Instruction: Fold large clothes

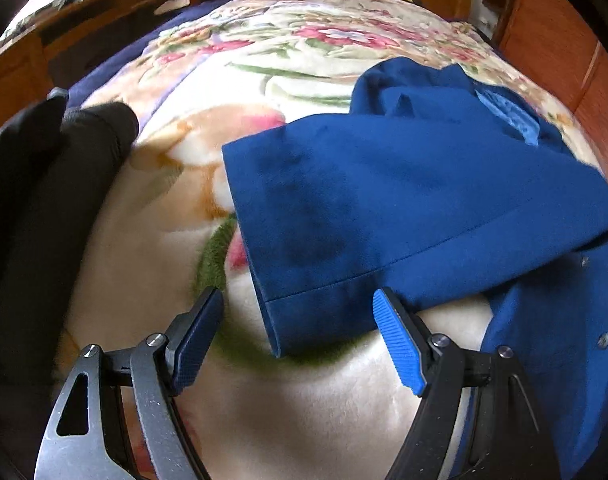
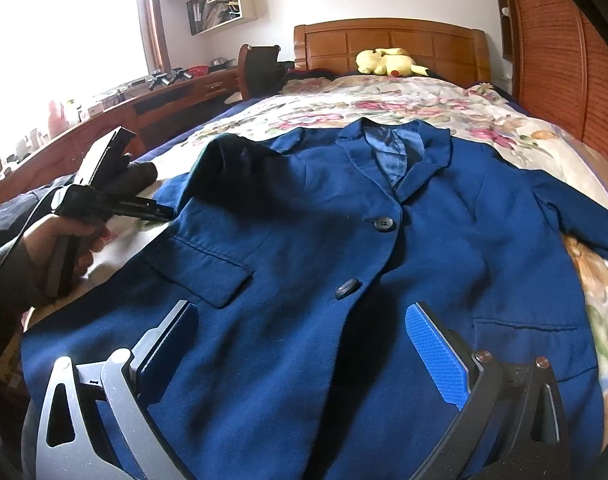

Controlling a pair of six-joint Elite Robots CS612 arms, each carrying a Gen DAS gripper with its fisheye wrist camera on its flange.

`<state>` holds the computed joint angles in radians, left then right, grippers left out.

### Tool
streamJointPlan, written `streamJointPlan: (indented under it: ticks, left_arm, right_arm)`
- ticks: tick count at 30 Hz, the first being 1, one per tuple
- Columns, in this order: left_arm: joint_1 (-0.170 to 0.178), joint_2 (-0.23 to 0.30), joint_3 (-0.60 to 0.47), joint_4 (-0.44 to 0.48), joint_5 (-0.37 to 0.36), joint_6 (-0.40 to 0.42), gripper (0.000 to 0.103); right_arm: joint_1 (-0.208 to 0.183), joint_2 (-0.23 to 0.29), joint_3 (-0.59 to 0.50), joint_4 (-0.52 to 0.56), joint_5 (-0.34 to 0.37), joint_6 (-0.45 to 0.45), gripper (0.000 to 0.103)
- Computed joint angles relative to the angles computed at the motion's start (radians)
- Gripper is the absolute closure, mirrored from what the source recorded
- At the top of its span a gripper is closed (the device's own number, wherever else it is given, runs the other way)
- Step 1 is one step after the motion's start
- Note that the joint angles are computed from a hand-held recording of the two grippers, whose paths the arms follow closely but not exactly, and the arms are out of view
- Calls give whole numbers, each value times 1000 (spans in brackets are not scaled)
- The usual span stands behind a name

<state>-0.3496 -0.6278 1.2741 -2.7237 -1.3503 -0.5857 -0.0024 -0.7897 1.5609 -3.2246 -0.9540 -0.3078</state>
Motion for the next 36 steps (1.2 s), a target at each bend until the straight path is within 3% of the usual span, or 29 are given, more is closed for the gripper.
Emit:
streamJointPlan:
  ticks: [1,3,4,5,7,8,12,16,23,28,36]
  left_arm:
    - [2,0,1,-7,-8,-8,26]
    - [1,0,5,-30,-13,5,39]
    - [-1,-1,5,-28,-10,14,48]
    - [-3,-2,2,-24,-3,20,64]
    - [-9,-7,2,-29,7,36,87]
    - [-12,-11,4,-38,13,43,89]
    - [-43,-35,17,-92,114,69,91]
    - [-77,-63,36,-219,130,129,92]
    - [-132,-94,35,-372,55,226,92]
    - [-164,-111,28,-378,0,268,92]
    - [-197,-117,7,-303,19,318,92]
  right_arm:
    - [-2,1,0,2,5,2,0]
    - [-6,0,1,8,12,6,0]
    - [-6,-1,1,9,12,8,0]
    - [-6,-2,1,9,7,9,0]
    - [-9,-5,6,0,2,11,0]
    - [-9,-8,9,-7,0,13,0]
    - [-15,-16,26,-30,-4,18,0]
    - [-23,-24,47,-63,-5,27,0]
    - [-23,-33,77,-133,-78,26,0]
    - [-34,-33,87,-163,-110,53,0]
    - [-58,-33,84,-161,-117,84,0]
